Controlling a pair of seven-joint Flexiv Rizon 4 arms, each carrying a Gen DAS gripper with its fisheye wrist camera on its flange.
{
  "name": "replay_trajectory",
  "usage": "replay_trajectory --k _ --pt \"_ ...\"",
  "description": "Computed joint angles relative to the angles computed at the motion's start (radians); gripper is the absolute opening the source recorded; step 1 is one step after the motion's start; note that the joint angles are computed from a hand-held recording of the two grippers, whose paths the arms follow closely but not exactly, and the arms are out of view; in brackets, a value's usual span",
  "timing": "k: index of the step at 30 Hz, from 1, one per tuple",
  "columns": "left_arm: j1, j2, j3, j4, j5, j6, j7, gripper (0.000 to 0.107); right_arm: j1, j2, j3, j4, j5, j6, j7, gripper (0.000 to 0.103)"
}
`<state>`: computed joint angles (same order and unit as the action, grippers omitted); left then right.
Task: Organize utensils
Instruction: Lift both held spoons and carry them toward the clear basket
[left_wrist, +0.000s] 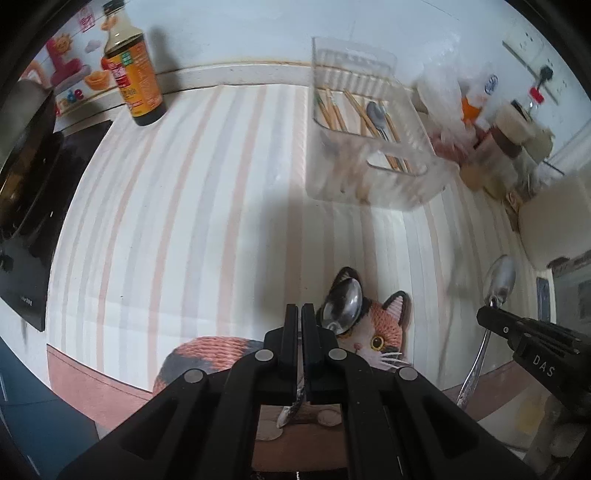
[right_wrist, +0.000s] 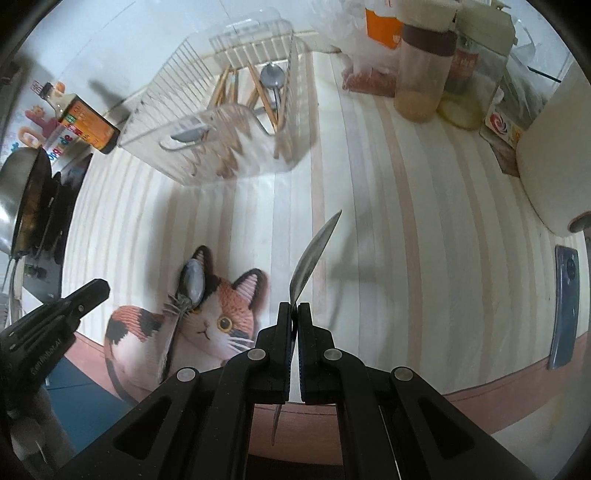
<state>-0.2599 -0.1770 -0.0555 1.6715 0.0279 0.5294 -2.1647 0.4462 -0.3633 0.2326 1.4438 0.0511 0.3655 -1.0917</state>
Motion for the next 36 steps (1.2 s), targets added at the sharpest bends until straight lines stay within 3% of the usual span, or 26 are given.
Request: replay_trajectory --k 4,8,15,20,25,28,36 --pt "0.029 0.014 -0.002 0.092 -0.141 0.073 0.066 0.006 -0.004 -0.005 -0.002 0.008 0.005 0.006 0.001 0.003" --pt "0.040 -0.017 -0.027 0.165 -0.289 0.129 0.170 0.039 -0.006 -0.015 -0.003 0.025 0.008 0.010 0.013 0.003" --pt "0.002 -0.101 -0.032 0.088 -0.205 0.063 0.172 0.039 -0.024 -0.010 -0.009 0.061 0.015 0.009 0.036 0.003" --pt "-0.041 -0.172 -0.029 -0.029 -0.090 0.017 0.191 0.054 -0.037 -0.002 -0.013 0.086 0.013 0.015 0.055 0.003" --pt "-0.084 -0.218 -0.016 -0.115 -0.011 -0.022 0.183 0.054 -0.046 0.001 -0.017 0.100 0.007 0.016 0.070 0.003" --pt "-0.097 -0.219 -0.009 -0.123 0.020 -0.010 0.189 0.032 -0.048 0.001 -0.018 0.103 0.003 0.017 0.078 0.003" --pt "-0.116 -0.191 0.001 -0.118 0.041 -0.015 0.152 0.032 -0.051 0.009 -0.016 0.106 0.003 0.020 0.088 0.003"
